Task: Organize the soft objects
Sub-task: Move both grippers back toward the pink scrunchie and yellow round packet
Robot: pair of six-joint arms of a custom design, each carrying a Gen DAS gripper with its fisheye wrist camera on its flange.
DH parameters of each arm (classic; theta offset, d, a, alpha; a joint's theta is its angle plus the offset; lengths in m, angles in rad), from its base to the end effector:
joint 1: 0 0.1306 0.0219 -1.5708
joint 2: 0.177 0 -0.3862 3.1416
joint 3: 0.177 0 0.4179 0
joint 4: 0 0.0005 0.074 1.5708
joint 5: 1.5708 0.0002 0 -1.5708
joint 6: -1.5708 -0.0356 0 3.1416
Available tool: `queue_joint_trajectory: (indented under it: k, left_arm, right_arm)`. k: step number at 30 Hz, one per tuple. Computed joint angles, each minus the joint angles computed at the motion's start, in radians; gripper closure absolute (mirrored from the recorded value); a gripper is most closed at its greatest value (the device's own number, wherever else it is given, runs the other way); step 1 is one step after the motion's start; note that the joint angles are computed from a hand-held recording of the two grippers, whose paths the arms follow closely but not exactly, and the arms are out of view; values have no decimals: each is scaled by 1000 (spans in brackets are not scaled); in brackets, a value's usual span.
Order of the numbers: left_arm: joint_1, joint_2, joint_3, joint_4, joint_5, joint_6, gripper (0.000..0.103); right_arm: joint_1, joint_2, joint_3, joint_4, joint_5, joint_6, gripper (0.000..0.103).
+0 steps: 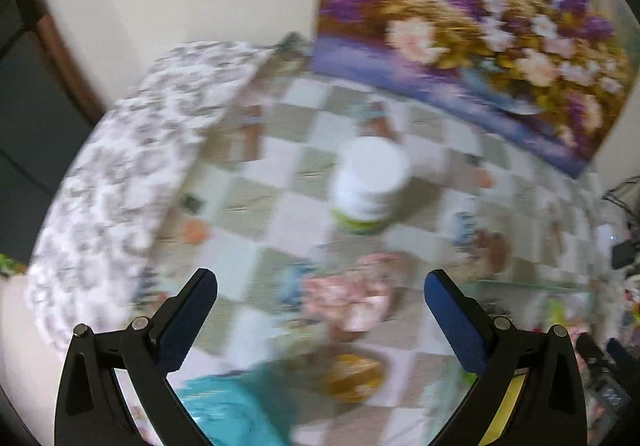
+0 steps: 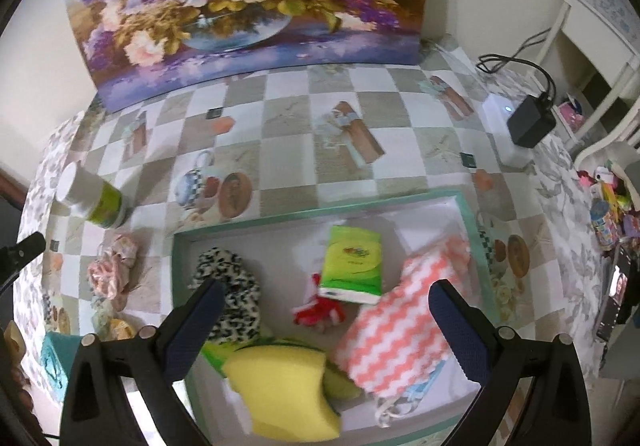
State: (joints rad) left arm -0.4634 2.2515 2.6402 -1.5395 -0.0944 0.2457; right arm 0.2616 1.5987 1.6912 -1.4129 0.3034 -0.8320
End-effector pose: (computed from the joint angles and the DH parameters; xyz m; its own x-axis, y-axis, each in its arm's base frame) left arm 0.6679 -0.3305 0.4416 -0.8921 0.1751 -0.4164 0.1996 0.9797 -0.0157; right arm 0.5276 0.1297 0.4427 -0.7598 0.5269 -0.3808 0.5738 0.8189 -0.0117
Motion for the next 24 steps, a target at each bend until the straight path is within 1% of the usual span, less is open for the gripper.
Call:
queue_joint_trajectory:
  k: [2,5,9,12,19,24]
  left_arm:
    - [18,-18,-31,1,-7,10,0]
    - [47,-52,-84,13,5,32,0]
    - [74,-95,-153,40,17,56,0]
    - [85,-110,-177,45,24,59,0]
    - [102,-105,-189,3,66,55,0]
    - [102,-74,-172,-43,79,14,0]
  right_arm:
    - [12,16,17,-12,5,1,0]
    - [31,43,45,-34,22,3,0]
    - [57,68,73,-20,13,28,0]
    - [79,94,106,-14,1,49,0]
    - [131,178,194,-26,-43,111,0]
    - [159,233,238,-21,-94,145,0]
